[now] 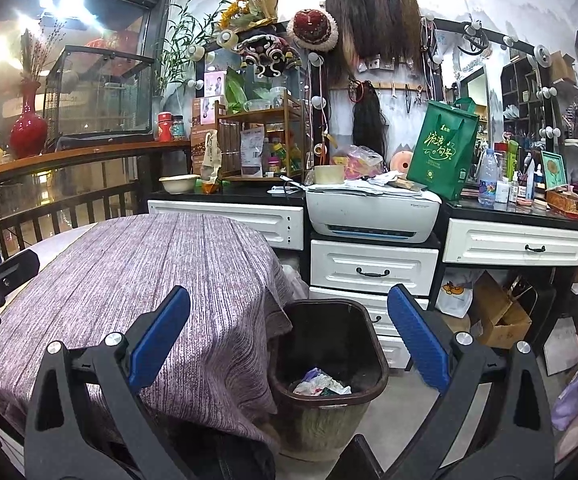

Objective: Collect trash

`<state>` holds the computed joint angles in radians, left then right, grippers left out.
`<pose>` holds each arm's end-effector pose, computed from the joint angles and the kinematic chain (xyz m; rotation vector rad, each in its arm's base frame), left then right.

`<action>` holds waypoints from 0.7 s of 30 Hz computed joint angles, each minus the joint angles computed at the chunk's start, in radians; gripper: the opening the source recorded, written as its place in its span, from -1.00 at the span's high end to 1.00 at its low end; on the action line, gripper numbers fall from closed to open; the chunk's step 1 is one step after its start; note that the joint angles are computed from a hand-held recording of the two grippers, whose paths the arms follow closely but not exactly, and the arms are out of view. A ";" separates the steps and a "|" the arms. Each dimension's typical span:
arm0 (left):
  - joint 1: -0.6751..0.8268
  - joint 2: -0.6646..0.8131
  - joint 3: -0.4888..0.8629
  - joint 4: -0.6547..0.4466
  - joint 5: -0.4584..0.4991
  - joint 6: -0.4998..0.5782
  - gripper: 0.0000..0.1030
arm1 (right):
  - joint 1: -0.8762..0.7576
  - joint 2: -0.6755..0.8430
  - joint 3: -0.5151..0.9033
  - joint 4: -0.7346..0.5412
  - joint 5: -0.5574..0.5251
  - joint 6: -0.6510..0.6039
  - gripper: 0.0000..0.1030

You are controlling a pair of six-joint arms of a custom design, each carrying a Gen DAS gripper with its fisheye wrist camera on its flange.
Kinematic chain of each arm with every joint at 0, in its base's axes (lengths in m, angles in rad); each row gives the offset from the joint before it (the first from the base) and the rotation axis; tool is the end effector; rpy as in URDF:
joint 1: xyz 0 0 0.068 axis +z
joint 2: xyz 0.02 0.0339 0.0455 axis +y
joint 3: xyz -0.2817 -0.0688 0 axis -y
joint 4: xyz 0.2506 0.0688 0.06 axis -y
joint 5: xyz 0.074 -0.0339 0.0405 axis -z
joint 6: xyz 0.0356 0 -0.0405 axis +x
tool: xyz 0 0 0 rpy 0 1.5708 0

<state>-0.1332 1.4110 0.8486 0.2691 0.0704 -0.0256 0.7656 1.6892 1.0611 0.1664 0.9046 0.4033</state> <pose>0.3208 -0.0455 0.2771 0.1491 1.8611 -0.1754 0.2914 0.2412 0.2518 0.2054 1.8398 -0.1126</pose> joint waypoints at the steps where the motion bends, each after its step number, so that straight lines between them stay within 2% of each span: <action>1: 0.001 0.001 0.000 0.000 0.001 -0.001 -0.89 | -0.001 0.001 0.001 -0.005 -0.003 0.002 -0.89; 21: 0.013 0.010 0.009 -0.018 0.015 -0.004 -0.89 | -0.007 0.015 0.021 -0.026 -0.019 0.015 -0.89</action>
